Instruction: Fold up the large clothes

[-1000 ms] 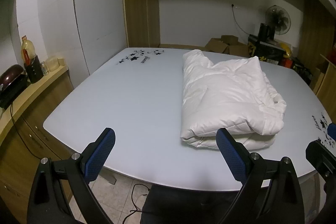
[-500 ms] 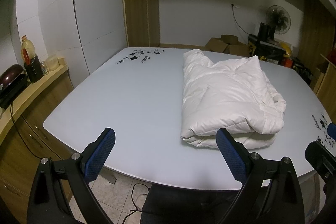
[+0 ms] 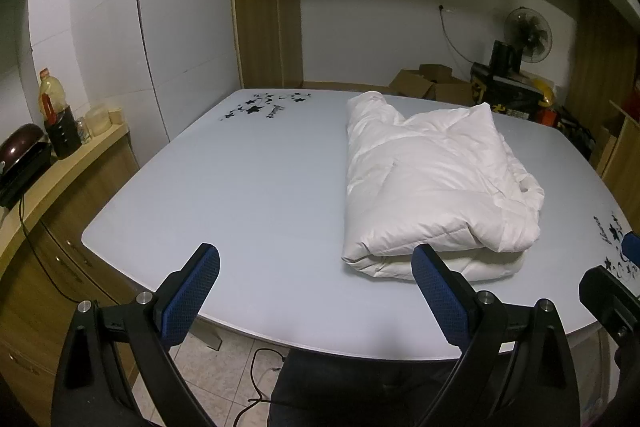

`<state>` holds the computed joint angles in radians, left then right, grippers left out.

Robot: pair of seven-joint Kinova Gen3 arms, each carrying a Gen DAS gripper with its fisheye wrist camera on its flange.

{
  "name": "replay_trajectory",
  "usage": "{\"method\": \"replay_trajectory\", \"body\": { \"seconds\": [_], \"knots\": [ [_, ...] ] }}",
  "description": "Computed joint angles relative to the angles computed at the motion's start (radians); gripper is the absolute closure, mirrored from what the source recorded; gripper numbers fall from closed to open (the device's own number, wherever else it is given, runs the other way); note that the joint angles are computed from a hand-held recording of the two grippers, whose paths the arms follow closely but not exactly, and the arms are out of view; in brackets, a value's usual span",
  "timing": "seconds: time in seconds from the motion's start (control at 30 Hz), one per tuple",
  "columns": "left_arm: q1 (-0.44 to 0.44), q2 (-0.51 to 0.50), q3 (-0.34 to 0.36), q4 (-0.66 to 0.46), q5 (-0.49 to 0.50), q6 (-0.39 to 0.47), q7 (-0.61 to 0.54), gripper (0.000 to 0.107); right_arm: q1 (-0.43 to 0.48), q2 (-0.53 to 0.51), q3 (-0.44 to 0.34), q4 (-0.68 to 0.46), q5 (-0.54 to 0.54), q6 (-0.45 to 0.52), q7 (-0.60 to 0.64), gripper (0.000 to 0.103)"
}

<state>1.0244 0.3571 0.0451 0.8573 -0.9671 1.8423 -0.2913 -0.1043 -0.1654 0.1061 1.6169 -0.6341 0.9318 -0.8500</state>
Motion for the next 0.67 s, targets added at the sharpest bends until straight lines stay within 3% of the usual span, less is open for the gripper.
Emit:
{"method": "replay_trajectory", "body": {
  "seconds": [0.67],
  "knots": [
    [-0.002,-0.002,0.001,0.005,0.003,-0.002,0.003,0.01,0.002,0.001,0.004,-0.002,-0.003,0.004,0.004,0.0]
  ]
}}
